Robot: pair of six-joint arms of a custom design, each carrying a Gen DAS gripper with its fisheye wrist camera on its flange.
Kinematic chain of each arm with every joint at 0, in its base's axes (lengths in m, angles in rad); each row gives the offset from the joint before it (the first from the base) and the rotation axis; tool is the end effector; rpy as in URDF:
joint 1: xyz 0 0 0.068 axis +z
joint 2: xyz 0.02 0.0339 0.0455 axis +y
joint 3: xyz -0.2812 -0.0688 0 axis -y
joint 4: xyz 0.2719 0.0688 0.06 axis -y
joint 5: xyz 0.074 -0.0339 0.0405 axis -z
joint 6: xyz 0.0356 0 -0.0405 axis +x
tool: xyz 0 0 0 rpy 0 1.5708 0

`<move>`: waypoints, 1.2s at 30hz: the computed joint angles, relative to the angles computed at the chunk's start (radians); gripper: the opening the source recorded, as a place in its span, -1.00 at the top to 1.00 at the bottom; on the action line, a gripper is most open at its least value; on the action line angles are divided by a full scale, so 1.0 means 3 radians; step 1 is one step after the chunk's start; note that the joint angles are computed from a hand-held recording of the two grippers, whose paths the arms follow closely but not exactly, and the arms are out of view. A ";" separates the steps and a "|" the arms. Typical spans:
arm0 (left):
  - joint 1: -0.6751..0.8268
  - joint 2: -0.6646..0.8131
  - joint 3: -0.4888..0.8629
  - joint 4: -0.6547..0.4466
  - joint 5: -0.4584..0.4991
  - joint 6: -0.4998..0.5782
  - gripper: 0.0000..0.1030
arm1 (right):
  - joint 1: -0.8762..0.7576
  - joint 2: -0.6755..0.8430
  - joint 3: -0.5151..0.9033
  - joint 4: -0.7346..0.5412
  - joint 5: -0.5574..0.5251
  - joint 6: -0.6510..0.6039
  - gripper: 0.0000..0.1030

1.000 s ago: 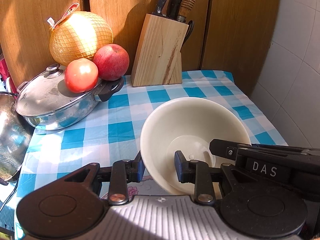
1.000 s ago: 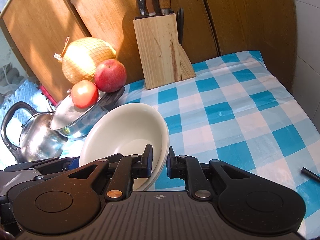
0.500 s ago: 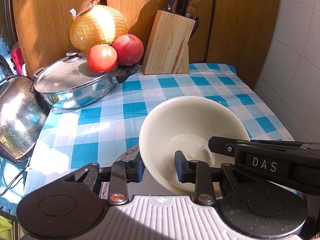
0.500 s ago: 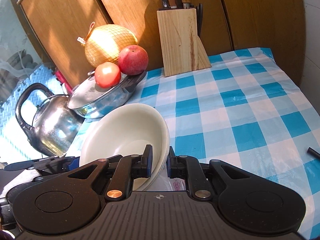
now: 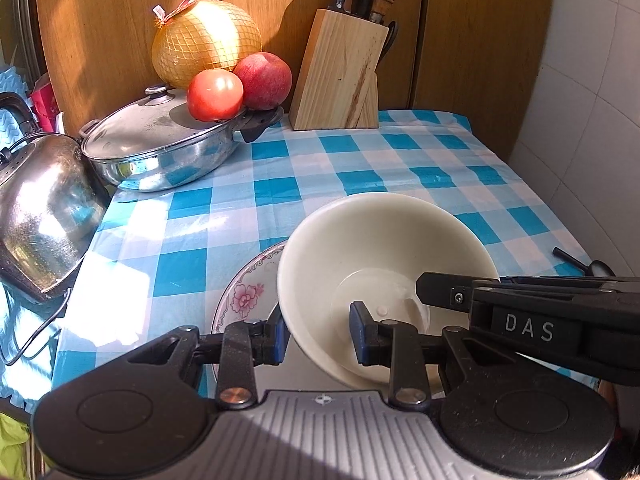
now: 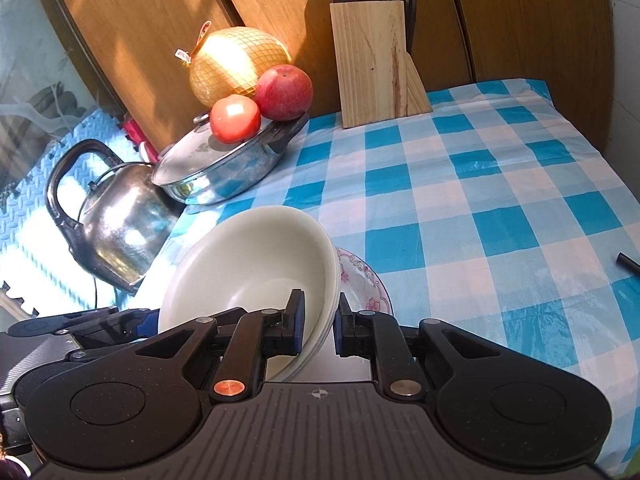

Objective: Organize plates and bowls
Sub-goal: 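Lift and carry the cream bowl stack toward the floral plate stack with the right tool, then lower the bowl stack onto the floral plate stack with the right tool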

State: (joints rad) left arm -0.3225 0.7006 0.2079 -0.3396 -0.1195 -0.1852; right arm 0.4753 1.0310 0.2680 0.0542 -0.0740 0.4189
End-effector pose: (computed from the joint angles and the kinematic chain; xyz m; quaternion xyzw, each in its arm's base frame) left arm 0.1404 -0.0424 0.1382 0.0424 0.9302 -0.0366 0.3627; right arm 0.1736 0.0923 0.1389 -0.0410 0.9071 0.2108 0.3619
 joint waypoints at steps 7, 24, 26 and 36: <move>-0.0031 -0.0118 -0.0049 -0.0122 -0.0026 -0.0029 0.53 | 0.0105 -0.0078 -0.0056 -0.0082 0.0046 0.0054 0.61; -0.0004 -0.0269 -0.0113 -0.0298 0.0019 -0.0019 0.53 | 0.0273 -0.0075 -0.0101 -0.0170 0.0117 0.0126 0.60; 0.0030 -0.0278 -0.0124 -0.0300 0.0051 0.0003 0.53 | 0.0279 -0.0077 -0.0100 -0.0179 0.0118 0.0132 0.60; 0.0180 -0.0014 -0.0120 -0.0137 0.0211 0.0073 0.53 | 0.0315 0.0040 -0.0069 -0.0171 0.0171 0.0151 0.59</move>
